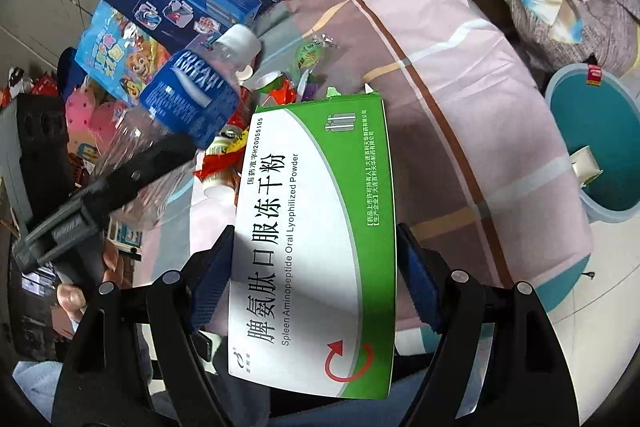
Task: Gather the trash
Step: 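Carry bottle and medicine box to the teal bin and release both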
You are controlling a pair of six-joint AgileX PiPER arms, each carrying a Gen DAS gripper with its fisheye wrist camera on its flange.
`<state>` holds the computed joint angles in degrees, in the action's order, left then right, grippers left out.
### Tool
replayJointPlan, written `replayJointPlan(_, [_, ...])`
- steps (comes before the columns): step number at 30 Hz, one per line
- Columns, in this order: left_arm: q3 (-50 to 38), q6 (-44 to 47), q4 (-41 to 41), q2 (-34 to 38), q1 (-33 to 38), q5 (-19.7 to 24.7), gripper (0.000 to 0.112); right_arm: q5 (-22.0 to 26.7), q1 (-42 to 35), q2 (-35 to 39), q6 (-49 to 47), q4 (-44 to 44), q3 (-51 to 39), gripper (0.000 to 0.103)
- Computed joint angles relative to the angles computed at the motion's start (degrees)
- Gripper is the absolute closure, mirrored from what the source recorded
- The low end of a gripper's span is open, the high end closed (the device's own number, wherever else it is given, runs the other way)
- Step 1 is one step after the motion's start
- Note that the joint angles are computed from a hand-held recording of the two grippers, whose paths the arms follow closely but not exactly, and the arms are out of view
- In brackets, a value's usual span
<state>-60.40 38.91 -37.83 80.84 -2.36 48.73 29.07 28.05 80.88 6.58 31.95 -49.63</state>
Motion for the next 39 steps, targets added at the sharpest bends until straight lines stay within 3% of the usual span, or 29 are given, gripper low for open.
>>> replayJointPlan(3, [0.85,-0.95,0.06,-0.60,0.14,0.08,0.047,-0.29,1.66,-2.32,7.00,-6.73,1.24,0.029])
replayJointPlan(7, [2.15,-0.89,0.43,-1.85,-0.46,0.18,0.047,-0.35,-1.48,-7.70,11.54,-10.99,4.53,0.029])
replayJointPlan(12, [1.73,-3.55,2.75,-0.91,-5.86,-1.41,0.047,0.21,-10.02,-13.65,7.87,-8.43,8.19,0.029])
replayJointPlan(19, [-5.16,-12.38,9.92,6.76,-18.07,-4.30,0.047,4.34,-31.00,-16.35,-15.65,10.00,12.06,0.029])
replayJointPlan(24, [-15.61,-18.65,15.10,15.75,-25.47,-3.10,0.047,7.83,-45.49,-14.18,-30.66,19.95,13.52,0.029])
replayJointPlan(30, [-32.56,-23.79,19.43,29.83,-33.59,1.96,0.047,11.67,-60.94,-7.53,-43.86,27.55,13.96,0.029])
replayJointPlan(39, [-63.13,-29.43,23.28,53.93,-40.26,15.92,0.047,10.96,-67.55,5.71,-50.85,30.46,10.29,0.029])
